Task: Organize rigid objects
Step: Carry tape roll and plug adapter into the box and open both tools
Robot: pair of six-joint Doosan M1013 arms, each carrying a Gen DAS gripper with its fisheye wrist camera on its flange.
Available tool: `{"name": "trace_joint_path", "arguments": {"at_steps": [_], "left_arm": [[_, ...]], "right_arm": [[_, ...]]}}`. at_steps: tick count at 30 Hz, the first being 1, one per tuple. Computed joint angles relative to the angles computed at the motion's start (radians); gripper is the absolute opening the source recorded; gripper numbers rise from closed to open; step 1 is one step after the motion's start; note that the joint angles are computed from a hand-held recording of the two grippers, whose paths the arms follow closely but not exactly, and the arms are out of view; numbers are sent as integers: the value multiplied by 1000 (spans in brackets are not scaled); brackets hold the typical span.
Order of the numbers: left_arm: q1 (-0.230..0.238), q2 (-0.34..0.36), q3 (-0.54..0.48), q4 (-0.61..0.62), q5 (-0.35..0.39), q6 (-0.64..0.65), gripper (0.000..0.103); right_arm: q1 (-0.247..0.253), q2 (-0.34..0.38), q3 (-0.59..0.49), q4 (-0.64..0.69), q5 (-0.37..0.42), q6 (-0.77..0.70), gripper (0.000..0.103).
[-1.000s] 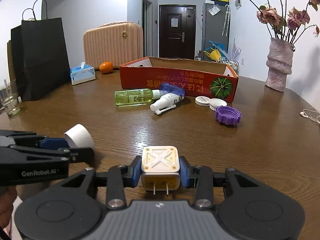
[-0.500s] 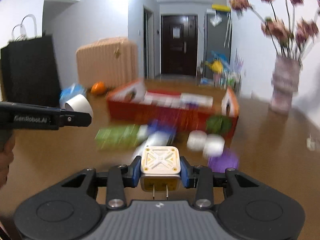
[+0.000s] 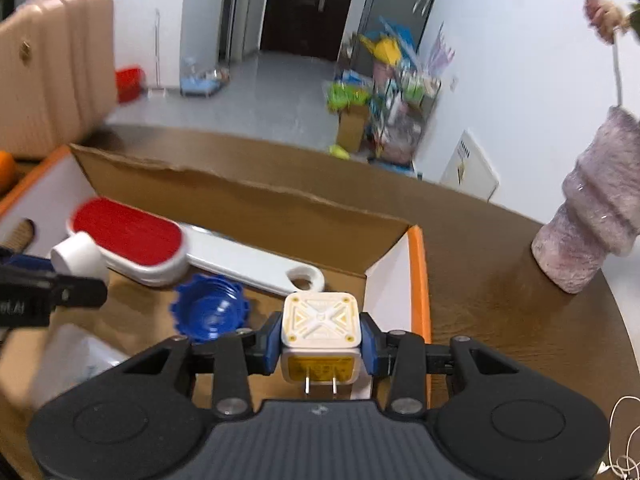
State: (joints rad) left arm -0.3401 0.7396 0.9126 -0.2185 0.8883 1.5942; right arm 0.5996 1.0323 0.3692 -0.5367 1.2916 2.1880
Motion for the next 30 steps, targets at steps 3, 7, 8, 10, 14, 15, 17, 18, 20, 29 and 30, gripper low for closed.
{"name": "trace_joint_path", "arguments": {"at_steps": [3,7,8,10,14,15,17,18,20,29,30], "left_arm": [[-10,11,-9,38,1,2,50],[-8,-4,4,6,-16,25,67],[-8,-13,10,18,-24,27,67],[-4,-43,39,20,-48,25,67],[2,-116,110,57,-104,21,74],[2,-136,129,75,-113,15,74],[3,-178,170,92,-128,26,78],[4,-201,195,99,-144,30,80],[5,-259,262,125,-190,22,85],[-3,-549,676,346,-569,-123,87],[-6,-578,724,403,-611,-180,88]], "right_arm": [[-8,32,-54,30,32,-31,41],[-6,12,-19,-3,-2,-27,46],[-3,-3,3,-12,-18,-21,46],[2,-49,69,-31,-63,5,51],[22,-141,189,-75,-124,46,59],[27,-163,215,-85,-134,54,60],[41,-214,279,-108,-160,76,62],[46,-238,309,-111,-174,83,63],[63,-292,381,-130,-201,113,64],[190,-526,755,-416,-383,458,77],[208,-543,792,-467,-396,527,78]]}}
